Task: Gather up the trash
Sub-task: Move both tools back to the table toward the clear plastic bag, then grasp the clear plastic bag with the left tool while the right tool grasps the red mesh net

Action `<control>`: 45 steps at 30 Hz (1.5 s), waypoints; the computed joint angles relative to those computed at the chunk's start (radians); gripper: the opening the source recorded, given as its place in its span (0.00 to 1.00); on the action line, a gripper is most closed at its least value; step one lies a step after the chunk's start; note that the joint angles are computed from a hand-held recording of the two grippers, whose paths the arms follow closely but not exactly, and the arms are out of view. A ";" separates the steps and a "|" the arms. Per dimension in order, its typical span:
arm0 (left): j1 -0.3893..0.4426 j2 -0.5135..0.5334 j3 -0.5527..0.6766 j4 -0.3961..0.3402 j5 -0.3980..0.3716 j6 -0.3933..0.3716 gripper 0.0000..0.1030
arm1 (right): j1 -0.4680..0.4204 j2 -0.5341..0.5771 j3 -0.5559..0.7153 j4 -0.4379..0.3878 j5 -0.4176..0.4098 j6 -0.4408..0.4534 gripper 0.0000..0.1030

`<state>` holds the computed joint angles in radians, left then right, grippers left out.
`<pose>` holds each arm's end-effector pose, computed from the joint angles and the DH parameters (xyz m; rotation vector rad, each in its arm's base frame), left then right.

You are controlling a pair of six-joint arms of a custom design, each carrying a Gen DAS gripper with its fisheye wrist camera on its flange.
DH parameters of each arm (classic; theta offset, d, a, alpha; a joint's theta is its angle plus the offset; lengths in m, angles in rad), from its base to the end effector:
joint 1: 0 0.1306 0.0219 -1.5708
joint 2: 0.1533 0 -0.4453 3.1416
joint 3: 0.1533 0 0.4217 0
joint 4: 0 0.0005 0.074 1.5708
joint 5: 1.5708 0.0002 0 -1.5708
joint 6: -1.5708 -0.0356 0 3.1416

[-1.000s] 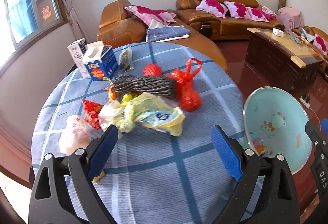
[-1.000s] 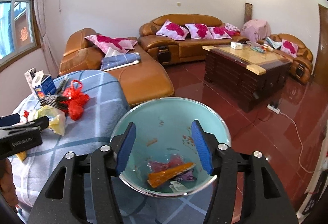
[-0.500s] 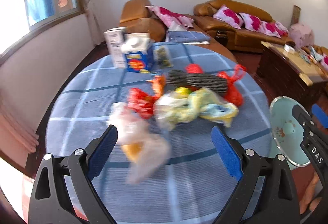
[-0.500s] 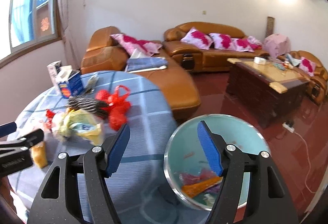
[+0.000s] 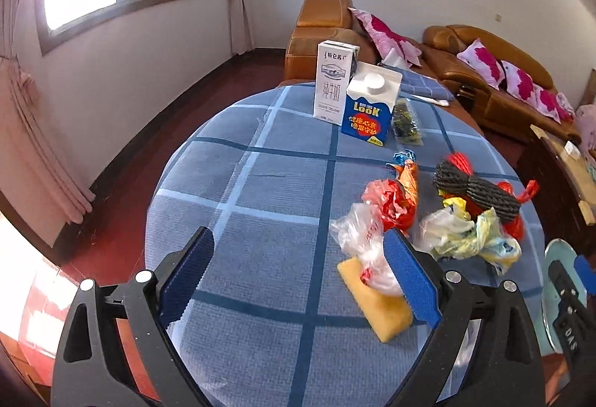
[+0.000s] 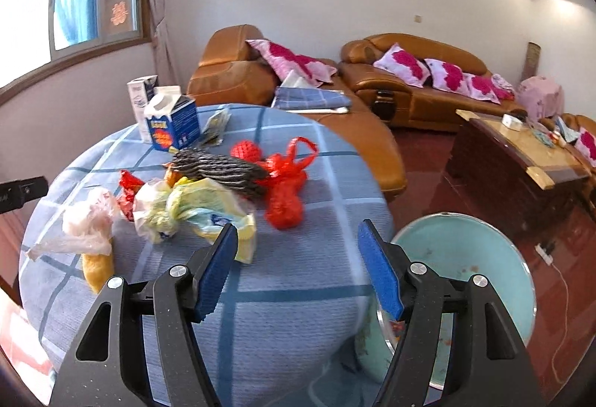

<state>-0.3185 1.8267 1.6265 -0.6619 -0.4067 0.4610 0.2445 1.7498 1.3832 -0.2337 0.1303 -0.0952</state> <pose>0.6516 -0.2006 0.3741 -0.3444 2.3200 0.1173 0.6328 0.1526 0.3385 -0.0872 2.1640 0.0537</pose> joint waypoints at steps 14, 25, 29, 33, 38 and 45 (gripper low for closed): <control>-0.003 0.166 0.146 -0.109 0.249 -0.016 0.58 | -0.029 0.040 0.056 -0.040 0.008 -0.016 0.59; 0.018 0.075 0.059 0.069 0.194 -0.062 0.42 | -0.044 0.192 0.264 -0.190 -0.075 -0.017 0.56; 0.038 0.030 0.023 0.114 0.112 -0.070 0.42 | -0.043 0.254 0.345 -0.264 -0.092 -0.022 0.46; 0.059 0.015 0.008 0.114 0.077 -0.052 0.42 | -0.050 0.290 0.393 -0.317 -0.147 -0.037 0.22; 0.066 0.016 0.005 0.094 0.076 -0.019 0.42 | -0.055 0.248 0.337 -0.269 -0.132 -0.034 0.17; 0.042 0.007 -0.004 0.115 0.071 -0.031 0.42 | -0.064 0.112 0.179 -0.117 -0.104 -0.036 0.17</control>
<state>-0.2764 1.8334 1.6223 -0.5466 -0.3361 0.4296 0.1806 1.8617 1.5625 -0.3507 0.0265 -0.1316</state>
